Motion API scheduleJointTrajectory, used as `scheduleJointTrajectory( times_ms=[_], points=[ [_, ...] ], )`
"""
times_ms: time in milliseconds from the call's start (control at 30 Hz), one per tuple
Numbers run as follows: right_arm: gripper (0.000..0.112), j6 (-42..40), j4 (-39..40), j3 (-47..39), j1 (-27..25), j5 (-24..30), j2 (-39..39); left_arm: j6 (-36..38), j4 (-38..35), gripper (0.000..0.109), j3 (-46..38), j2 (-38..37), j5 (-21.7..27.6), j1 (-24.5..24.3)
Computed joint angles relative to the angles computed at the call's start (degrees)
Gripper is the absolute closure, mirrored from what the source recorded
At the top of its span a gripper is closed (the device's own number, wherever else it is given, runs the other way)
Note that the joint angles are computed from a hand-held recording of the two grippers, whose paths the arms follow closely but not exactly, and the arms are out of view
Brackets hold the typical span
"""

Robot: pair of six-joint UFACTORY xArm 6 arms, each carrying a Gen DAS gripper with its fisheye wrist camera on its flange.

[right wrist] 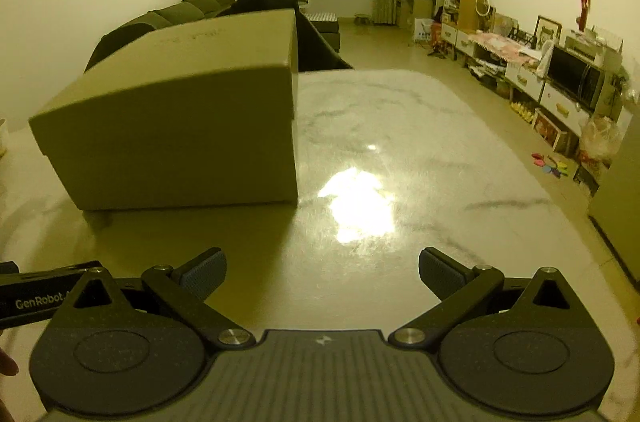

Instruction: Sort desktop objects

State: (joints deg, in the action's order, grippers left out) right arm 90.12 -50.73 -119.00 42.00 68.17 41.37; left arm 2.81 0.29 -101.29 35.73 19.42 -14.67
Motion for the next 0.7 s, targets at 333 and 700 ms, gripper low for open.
scheduleJointTrajectory(
  times_ms=[333, 700],
  points=[
    [0.010, -2.4, -0.1, -3.5, -1.8, -2.9, 5.4, 0.0, 1.0, 0.006, 0.0, 2.2, -5.7, 0.0],
    [0.010, -2.9, -1.6, -6.3, -3.3, -3.9, 8.3, 7.3, -8.8, 0.006, -4.3, 5.6, -5.9, -0.3]
  ],
)
